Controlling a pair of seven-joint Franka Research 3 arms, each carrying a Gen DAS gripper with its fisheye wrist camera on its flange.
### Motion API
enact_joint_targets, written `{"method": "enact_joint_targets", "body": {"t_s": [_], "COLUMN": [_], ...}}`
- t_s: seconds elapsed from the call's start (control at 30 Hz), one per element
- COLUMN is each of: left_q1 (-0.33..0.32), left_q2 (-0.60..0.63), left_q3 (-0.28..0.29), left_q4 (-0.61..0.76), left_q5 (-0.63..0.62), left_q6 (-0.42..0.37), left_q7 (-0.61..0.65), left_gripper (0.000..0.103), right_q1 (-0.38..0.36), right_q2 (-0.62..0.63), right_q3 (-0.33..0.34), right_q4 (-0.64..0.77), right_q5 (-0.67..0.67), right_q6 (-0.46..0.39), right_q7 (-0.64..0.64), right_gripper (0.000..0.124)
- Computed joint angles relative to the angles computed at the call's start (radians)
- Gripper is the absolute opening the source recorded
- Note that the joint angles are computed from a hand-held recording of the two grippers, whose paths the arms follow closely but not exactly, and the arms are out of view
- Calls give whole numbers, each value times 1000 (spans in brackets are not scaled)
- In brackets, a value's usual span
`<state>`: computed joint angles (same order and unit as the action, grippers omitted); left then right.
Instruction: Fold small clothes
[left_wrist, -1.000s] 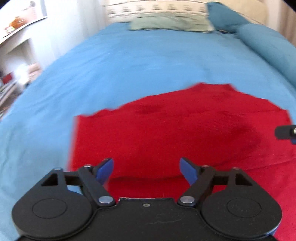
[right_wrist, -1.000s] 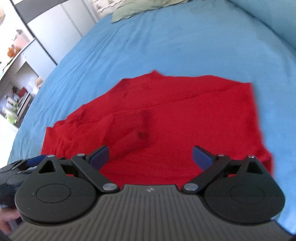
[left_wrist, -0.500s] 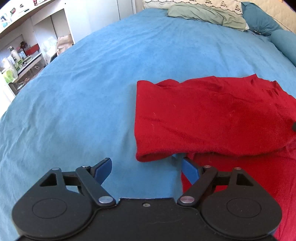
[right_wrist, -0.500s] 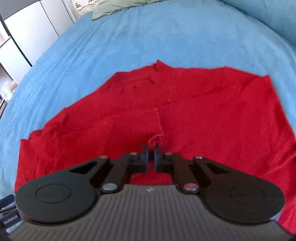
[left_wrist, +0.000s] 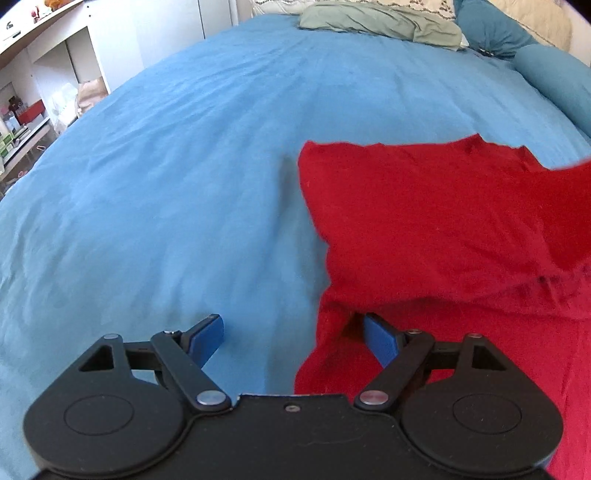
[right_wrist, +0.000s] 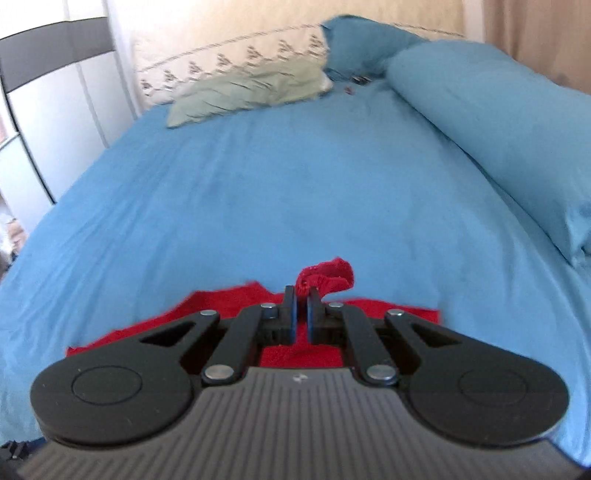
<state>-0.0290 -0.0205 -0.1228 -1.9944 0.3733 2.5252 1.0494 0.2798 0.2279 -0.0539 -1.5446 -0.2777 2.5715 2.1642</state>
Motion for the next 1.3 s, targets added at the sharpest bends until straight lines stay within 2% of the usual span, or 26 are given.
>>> {"method": "enact_joint_targets", "body": {"t_s": [0.1, 0.2, 0.37, 0.5, 0.6, 0.63, 0.67, 0.73, 0.77, 0.83, 0.87, 0.93, 1.0, 1.07, 1.13, 1.2, 1.23, 1.3], "left_q1": [1, 3, 7, 3, -3, -5, -9, -30, -47, -61, -63, -52, -39, -23, -22, -23, -23, -26], "left_q2": [10, 13, -12, -37, -65, -81, -95, -98, -87, -54, -27, 13, 53, 58, 33, 17, 4, -4], "left_q3": [-2, 0, -1, -7, -10, -9, -8, 11, 22, 26, 24, 13, 5, -1, -9, -11, -10, -11], "left_q4": [12, 28, 15, -3, -20, -36, -52, -62, -54, -26, 1, 35, 79, 77, 39, 27, 9, 20], "left_q5": [67, 139, 142, 148, 153, 152, 142, 24, -73, -203, -255, -279, -339, -406, -407, -397, -397, -389], "left_q6": [-2, -50, -121, -139, -92, -50, -5, 108, 142, 165, 158, 145, 63, 5, 25, -17, -7, -30], "left_q7": [-66, -170, -269, -270, -203, -164, -124, 57, 170, 310, 365, 402, 427, 432, 411, 384, 381, 375], "left_gripper": [86, 85, 86, 85, 82, 83, 84, 87, 87, 87, 87, 87, 86, 83, 84, 84, 84, 83], "right_q1": [-3, -16, -26, -36, -47, -47, -48, -52, -59, -82, -95, -107, -109, -102, -91, -97, -103, -105], "right_q2": [-33, -32, -54, -52, -52, -58, -75, -122, -139, -144, -137, -113, -80, -56, -37, -56, -62, -64], "right_q3": [-7, 2, 3, 3, 1, -1, -2, -1, 7, 40, 62, 92, 105, 96, 77, 72, 71, 65], "right_q4": [-57, -78, -149, -191, -212, -214, -234, -305, -331, -346, -344, -326, -298, -277, -272, -328, -339, -326], "right_q5": [-12, 9, -4, -12, -9, -18, -31, -77, -77, 70, 200, 390, 498, 524, 507, 535, 557, 557], "right_q6": [14, 4, -15, -63, -93, -101, -78, 33, 92, 140, 150, 153, 130, 92, 64, 124, 133, 108], "right_q7": [36, 31, 37, 37, 40, 53, 69, 98, 77, -76, -194, -364, -462, -479, -449, -459, -467, -465], "right_gripper": [20, 20, 20, 20, 27, 41, 66, 93, 97, 97, 97, 97, 97, 97, 97, 96, 96, 95]}}
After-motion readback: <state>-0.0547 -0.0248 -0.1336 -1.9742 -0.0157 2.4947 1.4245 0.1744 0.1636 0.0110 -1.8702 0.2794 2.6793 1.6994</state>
